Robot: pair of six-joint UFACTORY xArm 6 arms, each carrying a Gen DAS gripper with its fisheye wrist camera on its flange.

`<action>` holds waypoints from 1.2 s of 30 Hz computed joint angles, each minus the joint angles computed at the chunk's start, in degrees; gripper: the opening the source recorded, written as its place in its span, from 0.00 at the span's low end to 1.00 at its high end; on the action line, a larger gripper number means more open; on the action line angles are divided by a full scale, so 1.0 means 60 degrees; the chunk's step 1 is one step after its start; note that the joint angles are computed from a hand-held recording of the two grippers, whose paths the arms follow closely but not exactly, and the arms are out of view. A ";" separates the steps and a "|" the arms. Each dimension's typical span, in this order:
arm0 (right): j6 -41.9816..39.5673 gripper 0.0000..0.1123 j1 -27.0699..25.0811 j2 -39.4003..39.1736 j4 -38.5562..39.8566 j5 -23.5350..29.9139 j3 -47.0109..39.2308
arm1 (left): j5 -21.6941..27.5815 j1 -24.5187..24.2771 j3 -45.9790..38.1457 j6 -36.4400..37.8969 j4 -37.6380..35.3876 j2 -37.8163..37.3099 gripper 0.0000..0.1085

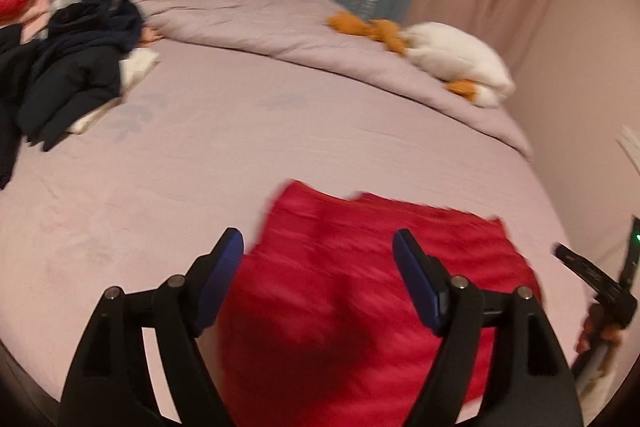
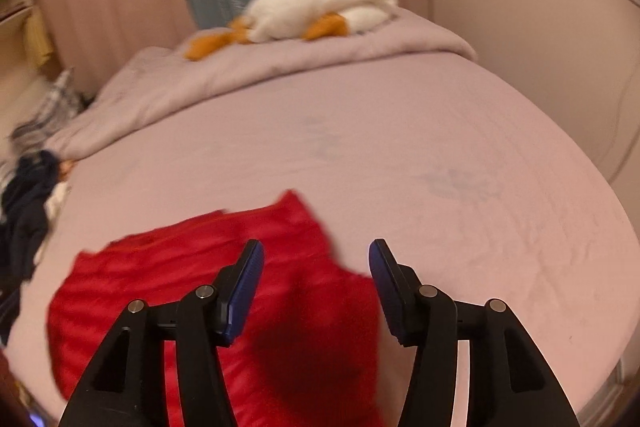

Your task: Fold large clothes

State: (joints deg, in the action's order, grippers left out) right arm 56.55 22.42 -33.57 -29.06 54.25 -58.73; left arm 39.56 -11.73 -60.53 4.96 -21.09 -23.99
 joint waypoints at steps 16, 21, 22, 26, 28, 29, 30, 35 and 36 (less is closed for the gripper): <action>-0.0851 0.29 0.1169 0.0272 0.1324 -0.1222 0.1178 | -0.0020 -0.1242 0.1571 -0.1347 0.1410 -0.0191 0.28; -0.0509 0.10 0.0674 -0.0388 0.1388 -0.0978 0.1761 | -0.0063 -0.0663 0.1732 -0.1020 0.0996 -0.0243 0.16; -0.0666 0.07 0.0511 -0.0542 0.1678 -0.1095 0.1897 | 0.0007 -0.0545 0.1726 -0.0969 0.0808 -0.0264 0.14; 0.0140 0.05 0.0687 -0.0792 0.0824 -0.0048 0.1695 | 0.0407 -0.0104 0.1599 -0.0664 -0.0052 -0.0321 0.09; 0.0481 0.05 0.0855 -0.1054 0.0382 0.0452 0.1723 | 0.0514 -0.0074 0.1583 -0.1213 0.0551 -0.0462 0.10; 0.0589 0.05 0.0795 -0.1132 0.0324 0.0687 0.1693 | 0.0519 -0.0056 0.1542 -0.1678 0.1142 -0.0501 0.09; 0.0581 0.06 0.0667 -0.1312 0.0343 0.0850 0.1758 | 0.0532 0.0006 0.1477 -0.1942 0.1476 -0.0515 0.12; 0.0674 0.28 0.0214 -0.2131 0.0535 0.1278 0.2004 | 0.0595 0.0780 0.1431 -0.2136 0.1449 -0.0607 0.54; 0.0660 0.42 0.0073 -0.2327 0.0631 0.1164 0.2152 | 0.0524 0.0879 0.1479 -0.2190 0.1431 -0.0635 0.55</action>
State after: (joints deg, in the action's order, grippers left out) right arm 60.51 22.86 -47.54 -25.28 61.23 -45.82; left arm 42.70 -6.46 -51.66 -8.18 -12.51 -27.80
